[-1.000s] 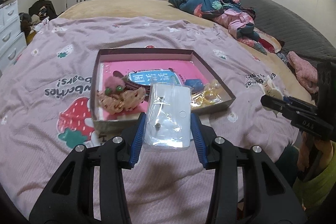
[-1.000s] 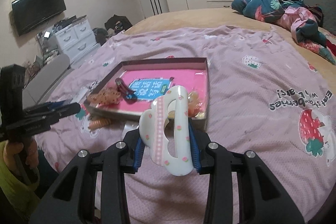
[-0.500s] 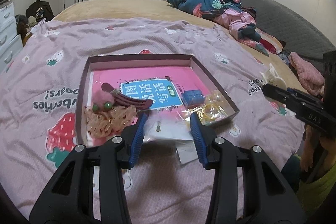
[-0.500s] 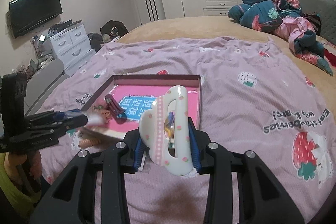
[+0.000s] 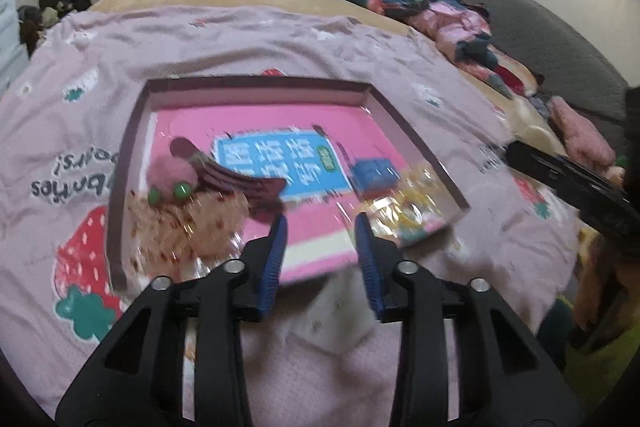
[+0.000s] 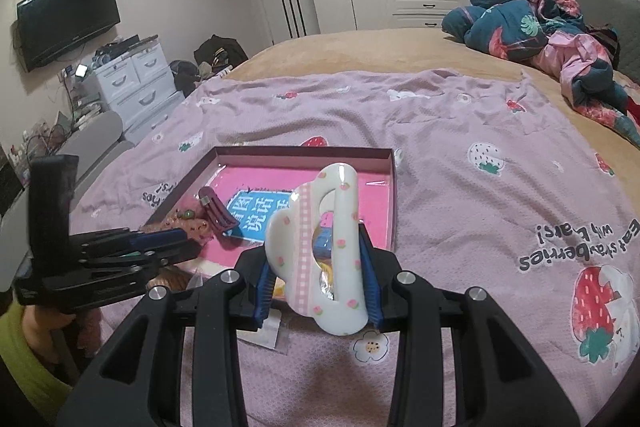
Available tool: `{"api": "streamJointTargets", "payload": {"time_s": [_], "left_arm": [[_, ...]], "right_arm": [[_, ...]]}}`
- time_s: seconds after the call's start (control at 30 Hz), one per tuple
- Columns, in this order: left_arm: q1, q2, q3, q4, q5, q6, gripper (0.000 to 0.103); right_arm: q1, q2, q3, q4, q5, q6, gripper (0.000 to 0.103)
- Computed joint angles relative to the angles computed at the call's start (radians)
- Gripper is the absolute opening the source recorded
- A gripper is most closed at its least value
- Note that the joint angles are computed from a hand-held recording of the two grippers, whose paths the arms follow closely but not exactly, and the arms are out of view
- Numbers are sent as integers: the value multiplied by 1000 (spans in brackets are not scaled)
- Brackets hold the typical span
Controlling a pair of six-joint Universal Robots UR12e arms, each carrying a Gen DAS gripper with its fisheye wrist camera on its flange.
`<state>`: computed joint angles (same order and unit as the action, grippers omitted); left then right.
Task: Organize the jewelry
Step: 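Carry the clear packet and white claw clip into the tray and open both tools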
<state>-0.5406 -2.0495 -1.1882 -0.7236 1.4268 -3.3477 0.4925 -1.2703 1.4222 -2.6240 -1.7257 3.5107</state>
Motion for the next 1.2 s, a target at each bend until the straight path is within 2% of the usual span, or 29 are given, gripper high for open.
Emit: {"api": "streamJointTargets", "payload": {"time_s": [0.1, 0.13, 0.2, 0.33, 0.5, 0.57, 0.63, 0.73, 0.87, 0.97, 1.07, 1.2], "left_arm": [[-5, 15, -24, -8, -13, 29, 42], [-7, 18, -33, -7, -18, 45, 49], [-16, 23, -48, -12, -5, 87, 56], [-32, 22, -57, -14, 40, 148, 60], [-32, 11, -55, -48, 25, 141, 59], [-31, 7, -55, -51, 31, 134, 42], [-29, 5, -56, -53, 24, 125, 40], [-30, 11, -59, -38, 24, 126, 39], [-21, 26, -60, 25, -28, 101, 39], [-22, 18, -31, 54, -2, 111, 39], [-25, -1, 4, 38, 46, 115, 39], [-18, -27, 35, 19, 65, 99, 39]], "right_arm": [[0, 4, 2, 2, 14, 6, 35], [1, 4, 3, 2, 17, 8, 35], [0, 5, 6, 1, 25, 13, 35], [-1, 4, 10, 1, 31, 16, 35], [-2, 2, 13, -3, 32, 19, 35], [-2, 3, 13, 0, 31, 18, 35], [-2, 3, 12, 2, 33, 21, 35], [-4, 4, 10, 5, 36, 20, 35], [-7, 12, -1, 9, 37, 17, 35], [-9, 24, -16, 15, 38, 10, 35], [-12, 40, -32, 27, 44, 6, 35], [-12, 61, -53, 52, 49, -2, 35]]}}
